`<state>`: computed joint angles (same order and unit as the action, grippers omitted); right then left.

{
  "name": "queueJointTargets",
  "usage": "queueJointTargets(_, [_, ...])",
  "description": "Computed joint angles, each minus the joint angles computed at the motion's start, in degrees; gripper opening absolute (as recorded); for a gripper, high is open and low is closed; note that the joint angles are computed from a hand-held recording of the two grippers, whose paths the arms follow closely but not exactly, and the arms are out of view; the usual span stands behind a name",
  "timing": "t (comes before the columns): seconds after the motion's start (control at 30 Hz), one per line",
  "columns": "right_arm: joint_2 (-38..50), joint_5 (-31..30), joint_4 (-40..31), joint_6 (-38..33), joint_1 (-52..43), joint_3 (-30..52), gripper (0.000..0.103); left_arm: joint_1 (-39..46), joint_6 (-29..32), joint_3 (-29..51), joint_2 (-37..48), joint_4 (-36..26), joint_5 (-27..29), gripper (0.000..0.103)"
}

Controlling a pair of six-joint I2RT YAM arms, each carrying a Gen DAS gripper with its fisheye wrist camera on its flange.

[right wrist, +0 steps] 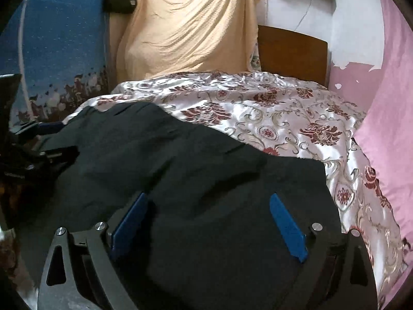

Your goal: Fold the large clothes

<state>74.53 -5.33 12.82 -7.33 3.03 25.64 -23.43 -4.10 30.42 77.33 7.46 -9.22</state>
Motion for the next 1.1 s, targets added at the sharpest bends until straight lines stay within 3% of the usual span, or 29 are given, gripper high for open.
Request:
queueJointTargets(0.17, [10.7,1.9,0.8,1.2,-1.5,7.9,0.093,3.4,-1.4,5.6,8.3,1.0,0.4,0.103])
queueJointTargets(0.5, [26.7,-3.1,2.7,4.1,-4.5,17.1,0.096,9.2,-3.9,10.0,19.7,5.2,9.9,0.103])
queueJointTargets(0.67, [31.3,-6.2,4.8,5.9,-5.6,19.1,0.099,11.7,-5.5,10.3,23.1,9.4,14.9,0.103])
queueJointTargets(1.1, [35.6,-9.1,7.4,7.7,-6.4,20.9,0.101,11.8,-7.0,9.7,26.0,15.1,15.2,0.103])
